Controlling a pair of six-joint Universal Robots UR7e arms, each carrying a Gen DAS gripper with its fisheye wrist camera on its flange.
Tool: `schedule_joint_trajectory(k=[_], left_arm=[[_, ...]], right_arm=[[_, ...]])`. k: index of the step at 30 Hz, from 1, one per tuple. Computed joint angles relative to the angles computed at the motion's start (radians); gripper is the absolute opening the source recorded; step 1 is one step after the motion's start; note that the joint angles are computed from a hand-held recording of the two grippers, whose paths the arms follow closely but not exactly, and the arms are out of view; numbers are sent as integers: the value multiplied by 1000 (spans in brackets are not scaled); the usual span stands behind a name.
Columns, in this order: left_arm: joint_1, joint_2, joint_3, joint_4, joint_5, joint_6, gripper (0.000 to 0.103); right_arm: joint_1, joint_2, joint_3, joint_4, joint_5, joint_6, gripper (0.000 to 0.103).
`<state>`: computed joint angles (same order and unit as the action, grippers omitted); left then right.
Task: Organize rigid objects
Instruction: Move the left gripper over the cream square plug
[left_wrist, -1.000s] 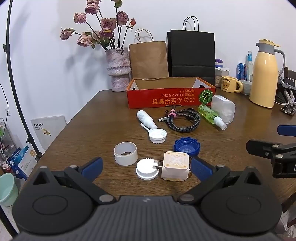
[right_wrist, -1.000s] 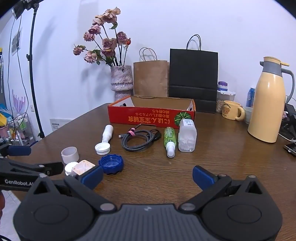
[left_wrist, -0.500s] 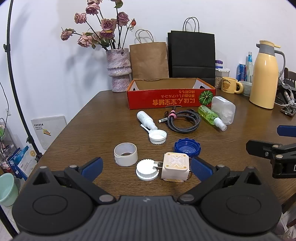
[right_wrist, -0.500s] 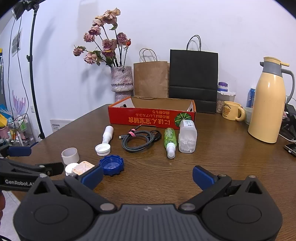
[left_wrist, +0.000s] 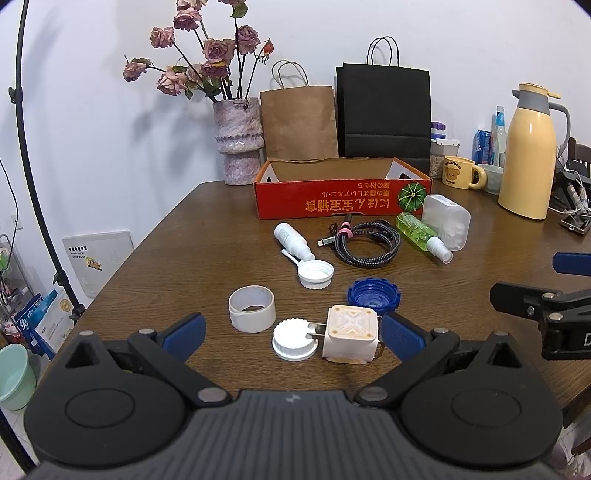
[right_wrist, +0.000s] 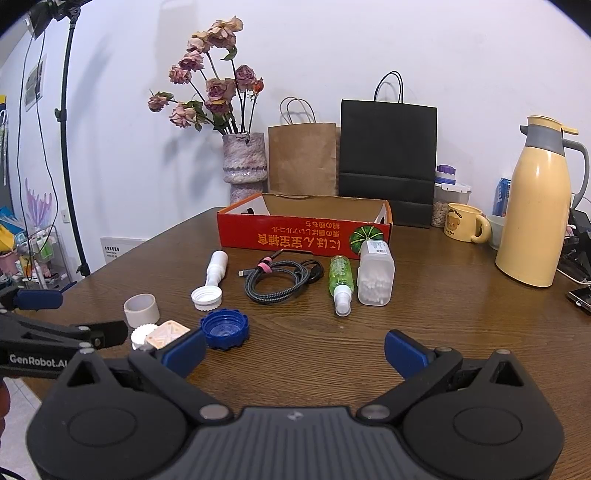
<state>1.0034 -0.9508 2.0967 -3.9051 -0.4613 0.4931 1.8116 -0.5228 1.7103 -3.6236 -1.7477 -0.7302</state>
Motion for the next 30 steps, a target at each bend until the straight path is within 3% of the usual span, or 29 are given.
schedule_joint_trajectory(k=[30], left_arm=[[-3,0,2,-11,2,2,103]], right_arm=[[3,-3,0,0,1,0,103]])
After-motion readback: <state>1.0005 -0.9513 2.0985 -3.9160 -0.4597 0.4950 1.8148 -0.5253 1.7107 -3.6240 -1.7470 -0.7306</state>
